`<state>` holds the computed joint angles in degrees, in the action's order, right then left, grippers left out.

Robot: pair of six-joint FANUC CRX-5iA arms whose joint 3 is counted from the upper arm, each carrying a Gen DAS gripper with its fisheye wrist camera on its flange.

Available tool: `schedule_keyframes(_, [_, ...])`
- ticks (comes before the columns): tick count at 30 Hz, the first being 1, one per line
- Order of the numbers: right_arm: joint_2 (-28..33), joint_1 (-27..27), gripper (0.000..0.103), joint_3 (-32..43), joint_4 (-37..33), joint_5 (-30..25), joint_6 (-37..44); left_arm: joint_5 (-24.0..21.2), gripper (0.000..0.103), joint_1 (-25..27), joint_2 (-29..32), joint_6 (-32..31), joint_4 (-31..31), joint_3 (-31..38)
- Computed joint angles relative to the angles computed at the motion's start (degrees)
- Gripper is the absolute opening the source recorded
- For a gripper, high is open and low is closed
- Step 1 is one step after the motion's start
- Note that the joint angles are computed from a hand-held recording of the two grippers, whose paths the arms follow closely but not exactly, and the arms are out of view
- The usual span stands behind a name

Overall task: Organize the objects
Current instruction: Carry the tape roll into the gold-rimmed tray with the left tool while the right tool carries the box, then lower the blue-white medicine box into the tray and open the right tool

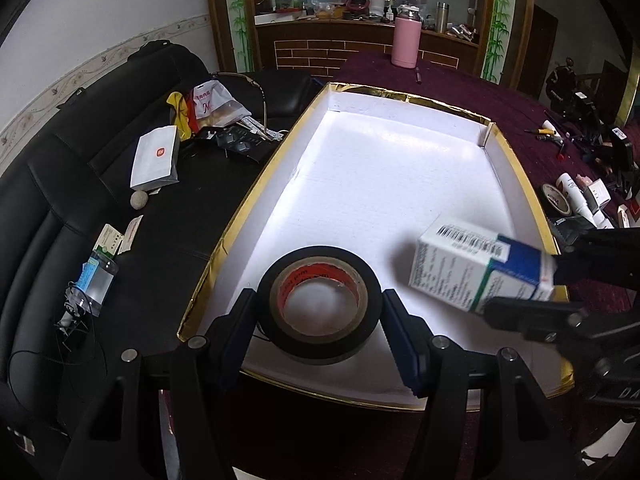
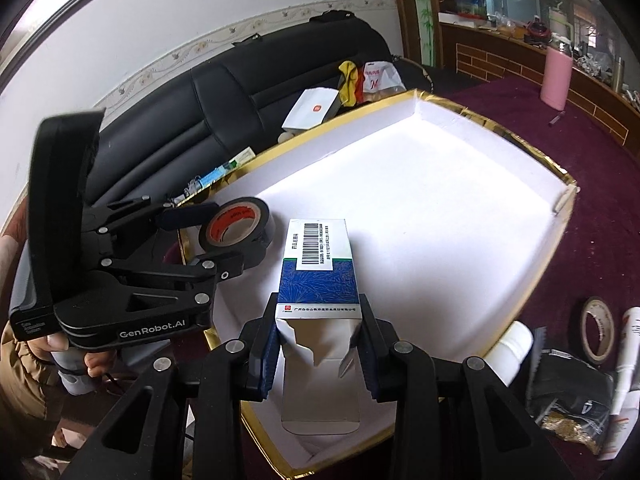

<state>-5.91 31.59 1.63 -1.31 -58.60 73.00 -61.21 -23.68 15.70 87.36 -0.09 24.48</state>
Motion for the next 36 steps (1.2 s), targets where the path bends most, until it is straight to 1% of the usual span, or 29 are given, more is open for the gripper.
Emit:
schedule_keyframes(7, [0.9, -0.3, 0.038, 0.6, -3.5, -1.6, 2.4, -0.2, 0.062, -0.1, 0.5, -0.4, -0.2, 0.5])
schedule_keyframes(11, [0.5, -0.2, 0.038, 0.3, -3.6, -1.9, 2.3, -0.5, 0.062, -0.2, 0.6, 0.0, -0.4, 0.8])
schedule_keyframes(12, [0.4, -0.2, 0.042, 0.3, -3.6, -2.0, 2.3, -0.5, 0.062, -0.1, 0.6, 0.1, -0.2, 0.8])
schedule_keyframes(13, [0.1, -0.2, 0.047, 0.2, -3.7, -1.8, 2.3, -0.6, 0.062, 0.0, 0.6, 0.1, 0.1, 0.8])
schedule_keyframes(15, [-0.4, -0.1, 0.051, -0.1, -3.4, -1.3, 2.0, -0.5, 0.062, 0.0, 0.4, 0.5, 0.0, 0.7])
schedule_keyframes(17, [-1.0, 0.0, 0.051, -0.5, -3.2, -0.8, 1.8, -0.2, 0.062, -0.1, -0.1, 1.1, -0.4, 0.5])
schedule_keyframes(20, [-2.0, 0.1, 0.051, -1.4, -2.8, 0.0, 1.1, 0.6, 0.062, 0.3, -0.9, 1.1, 0.5, -0.2])
schedule_keyframes(23, [-3.6, 0.3, 0.051, -2.7, -1.7, 1.1, -0.5, 1.0, 0.062, 0.4, -1.6, 0.9, 1.6, -0.6])
schedule_keyframes(26, [-5.9, -0.3, 0.051, -4.2, -0.3, 2.0, -2.3, 2.2, 0.062, -0.2, -2.9, -0.6, 3.4, -1.9])
schedule_keyframes(27, [-6.6, -0.7, 0.052, -4.7, 0.1, 2.3, -2.7, 2.6, 0.062, -0.6, -3.3, -1.2, 4.1, -2.4])
schedule_keyframes(30, [-8.8, -1.4, 0.060, -6.8, 3.9, 3.9, -6.9, 3.6, 0.062, -1.2, -3.7, -4.1, 8.4, -3.5])
schedule_keyframes(31, [-9.7, -1.6, 0.061, -7.8, 5.9, 4.5, -8.9, 3.7, 0.062, -1.4, -3.6, -4.7, 9.5, -3.5])
schedule_keyframes(33, [-10.7, -2.2, 0.061, -8.5, 7.8, 4.7, -10.9, 4.2, 0.062, -2.4, -3.0, -5.6, 11.4, -3.1])
schedule_keyframes(35, [-11.5, -2.8, 0.061, -9.5, 9.7, 5.1, -12.8, 4.1, 0.062, -3.5, -1.9, -5.3, 11.7, -2.0])
schedule_keyframes(36, [-11.6, -3.3, 0.064, -9.6, 10.3, 4.9, -13.3, 3.3, 0.062, -4.3, -0.9, -4.3, 10.9, -0.5])
